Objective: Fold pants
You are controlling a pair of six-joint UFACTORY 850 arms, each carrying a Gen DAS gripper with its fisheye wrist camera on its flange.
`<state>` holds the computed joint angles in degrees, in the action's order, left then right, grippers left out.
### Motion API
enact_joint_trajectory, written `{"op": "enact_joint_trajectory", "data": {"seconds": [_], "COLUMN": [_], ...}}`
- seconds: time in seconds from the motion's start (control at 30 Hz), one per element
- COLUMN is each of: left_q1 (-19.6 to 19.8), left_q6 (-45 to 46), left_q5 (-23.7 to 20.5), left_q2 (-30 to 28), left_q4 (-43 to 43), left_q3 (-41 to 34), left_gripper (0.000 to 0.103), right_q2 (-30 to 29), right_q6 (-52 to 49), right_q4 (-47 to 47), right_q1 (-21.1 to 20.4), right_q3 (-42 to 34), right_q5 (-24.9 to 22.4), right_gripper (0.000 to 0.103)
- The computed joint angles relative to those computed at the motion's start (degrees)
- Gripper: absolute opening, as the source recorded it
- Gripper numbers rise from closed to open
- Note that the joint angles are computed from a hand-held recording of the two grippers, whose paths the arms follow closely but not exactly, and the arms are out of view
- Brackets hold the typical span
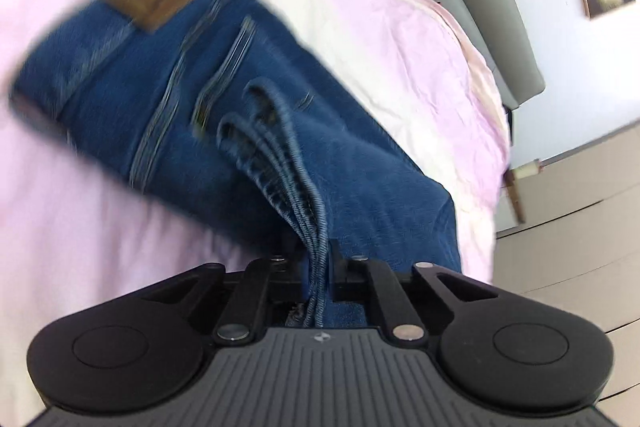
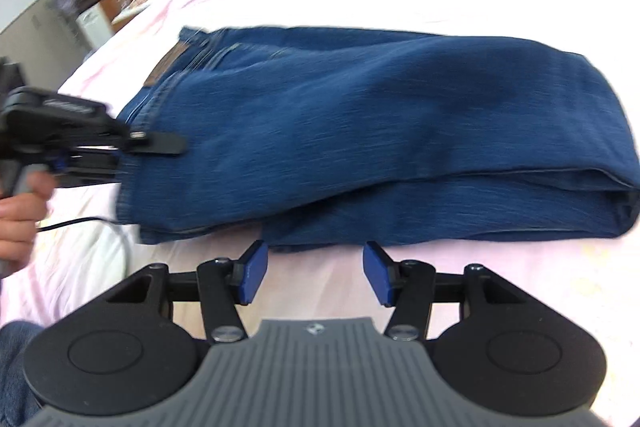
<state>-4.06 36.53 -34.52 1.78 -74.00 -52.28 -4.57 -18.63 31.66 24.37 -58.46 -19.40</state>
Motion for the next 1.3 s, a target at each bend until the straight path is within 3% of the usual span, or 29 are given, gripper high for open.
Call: {"op": "enact_joint_trajectory", "data": {"seconds": [0.17,0.27,0.37,0.47,0.57,0.7,0.87,1.1,1.3], "left_q1": [-2.88,-3.83,-4.87,-5.25,-4.96,-3.63,-1.17,-3.1,-2.4], "left_q6": [-13.49,-18.39,-19.81,-18.55,-22.33,-33.84,-34.61,-33.56,-37.79], "left_q5": [4.02,3.87,3.78,3.64,1.1,-2.05,0.75,0.17,-4.54], "left_q2": [-1.1,-1.19,-1.43,-1.92,-5.63,-11.4,-12.29,-10.39,-13.61], "left_q4": [20.46,30.16,37.4,43.91,53.98,67.12,63.29,66.77,71.79], "left_q3": [-7.64,-12.17,-17.18,-21.37,-25.67,-25.85,-21.54,-24.66,-27.88], "left_gripper": [0.007,0.007,0.007,0.007,0.007,0.007,0.007,0.007,0.007], "right_q2": [1.69,3.17,3.55,3.49,2.87,1.87,1.28,0.08,-1.82], "right_q6": [1.54,0.38,3.46,4.6,5.14,4.31,2.8,6.2,-3.55], "right_q4": [-0.98,-2.55,-9.21,-13.5,-16.23,-17.25,-16.78,-22.04,-10.66], "right_q1": [-1.89,-3.71,-5.4,-7.54,-9.32,-11.19,-12.43,-13.53,-16.06], "right_q3": [1.36,1.96,1.3,0.19,-0.9,-1.64,-1.43,-1.32,-4.81], "right_q5": [2.2,1.95,1.51,0.53,-0.3,-1.75,-2.74,-1.08,-2.68], "right_gripper": [0.051,0.051,0.052,0.062,0.065,0.067,0.068,0.068,0.066]}}
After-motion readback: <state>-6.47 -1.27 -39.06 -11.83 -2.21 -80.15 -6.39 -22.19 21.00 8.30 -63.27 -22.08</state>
